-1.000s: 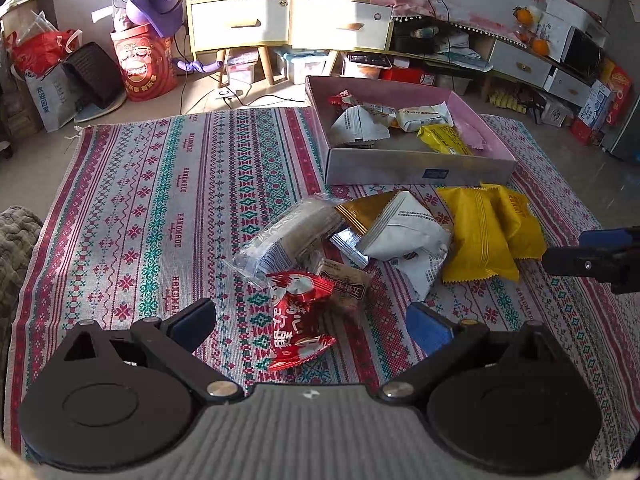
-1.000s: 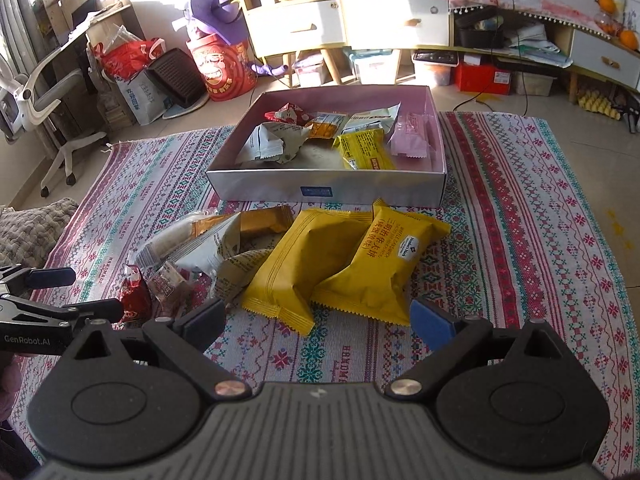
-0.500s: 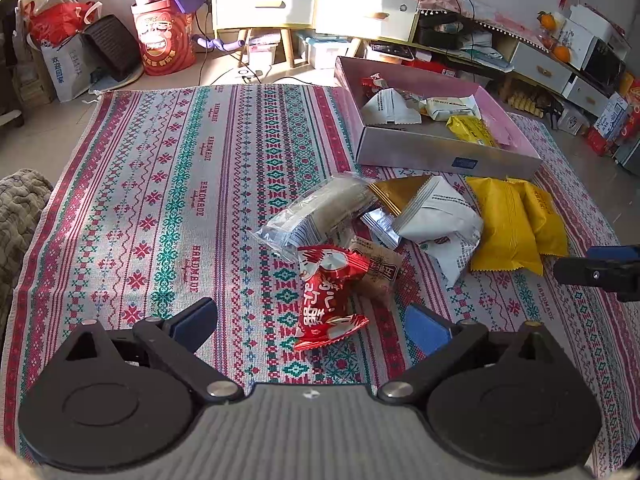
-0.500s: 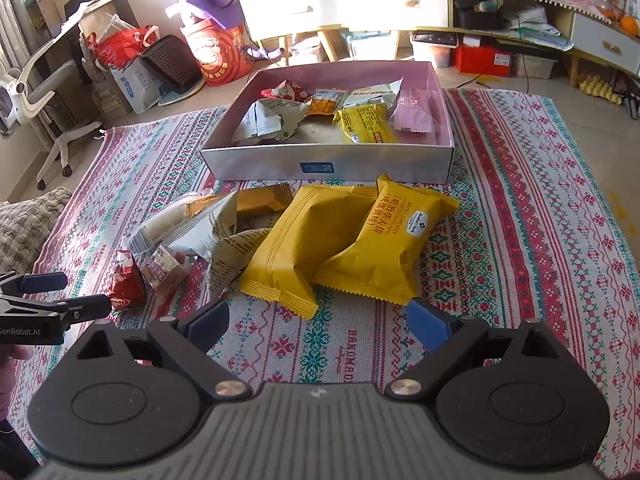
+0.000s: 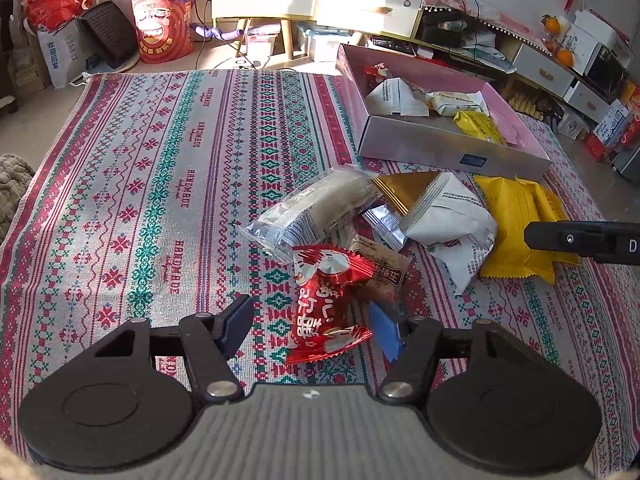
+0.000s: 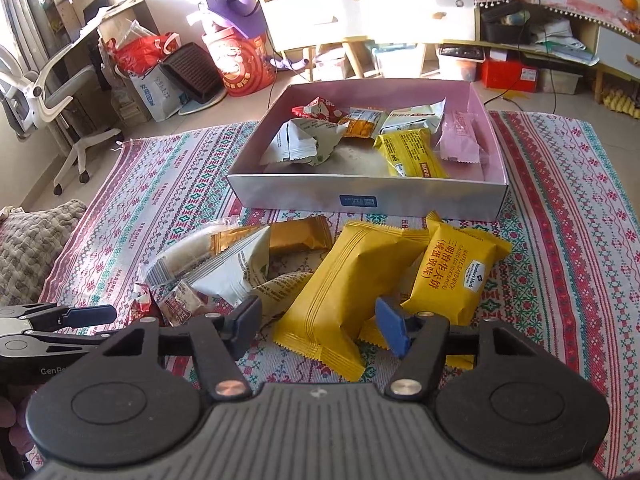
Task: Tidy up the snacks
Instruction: 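Grasp a red-and-white snack with the left tool while the right grasps a yellow packet, then lift both held snacks and carry them over the pink box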
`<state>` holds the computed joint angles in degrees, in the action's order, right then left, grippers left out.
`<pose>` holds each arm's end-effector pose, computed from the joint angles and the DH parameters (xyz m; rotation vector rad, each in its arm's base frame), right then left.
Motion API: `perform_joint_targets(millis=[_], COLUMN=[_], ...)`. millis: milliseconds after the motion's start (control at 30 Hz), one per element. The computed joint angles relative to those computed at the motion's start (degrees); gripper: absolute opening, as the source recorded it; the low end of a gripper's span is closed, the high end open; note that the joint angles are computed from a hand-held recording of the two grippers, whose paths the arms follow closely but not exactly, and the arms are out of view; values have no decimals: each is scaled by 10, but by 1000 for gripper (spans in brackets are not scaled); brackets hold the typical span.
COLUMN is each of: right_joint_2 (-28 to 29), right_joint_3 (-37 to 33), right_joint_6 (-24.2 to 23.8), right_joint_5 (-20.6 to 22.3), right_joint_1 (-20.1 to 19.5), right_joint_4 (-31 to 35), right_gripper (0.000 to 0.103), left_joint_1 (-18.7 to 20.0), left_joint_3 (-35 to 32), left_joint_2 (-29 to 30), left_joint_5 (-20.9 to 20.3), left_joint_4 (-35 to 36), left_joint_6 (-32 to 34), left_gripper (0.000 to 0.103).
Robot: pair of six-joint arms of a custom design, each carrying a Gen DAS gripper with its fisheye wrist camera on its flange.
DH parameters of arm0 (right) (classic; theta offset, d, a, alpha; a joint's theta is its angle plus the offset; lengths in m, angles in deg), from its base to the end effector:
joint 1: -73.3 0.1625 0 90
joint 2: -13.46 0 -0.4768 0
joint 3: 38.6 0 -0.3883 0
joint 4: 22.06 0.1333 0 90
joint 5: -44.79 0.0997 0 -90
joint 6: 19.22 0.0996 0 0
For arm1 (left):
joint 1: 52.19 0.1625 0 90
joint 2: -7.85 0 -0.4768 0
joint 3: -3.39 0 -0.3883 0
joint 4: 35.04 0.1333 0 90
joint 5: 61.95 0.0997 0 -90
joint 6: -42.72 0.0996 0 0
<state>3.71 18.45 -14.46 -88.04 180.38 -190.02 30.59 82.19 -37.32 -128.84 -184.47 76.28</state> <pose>0.3142 -0.7992 -0.0541 0.0010 -2.3981 0.8189 0.0719 -0.8045 0.2465 0.7959 2.4926 -0.4611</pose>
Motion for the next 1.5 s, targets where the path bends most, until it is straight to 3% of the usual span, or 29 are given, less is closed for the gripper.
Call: perform_joint_targets(millis=[100, 267, 467, 667, 1000, 1500], right_joint_2=[7, 16, 21, 30, 26, 14], right_joint_3=[-12, -29, -37, -45, -46, -39], right_joint_6=[6, 22, 45, 19, 24, 36], right_joint_5=[-1, -5, -4, -28, -28, -12], right_joint_1=[-4, -9, -14, -8, -4, 1], right_joint_4=[12, 38, 59, 50, 65, 72], right_gripper=[52, 58, 56, 47, 38, 37], left_joint_1=[3, 6, 4, 2, 0, -3], left_joint_3=[-8, -20, -15, -13, -14, -13], left_joint_2=[5, 15, 17, 17, 11, -4], left_joint_5=[-5, -9, -6, 3, 7, -7], left_joint_4=[10, 20, 4, -2, 22, 57], left_joint_6=[-9, -18, -8, -3, -24, -50], left_gripper=[60, 53, 46, 33, 32, 31])
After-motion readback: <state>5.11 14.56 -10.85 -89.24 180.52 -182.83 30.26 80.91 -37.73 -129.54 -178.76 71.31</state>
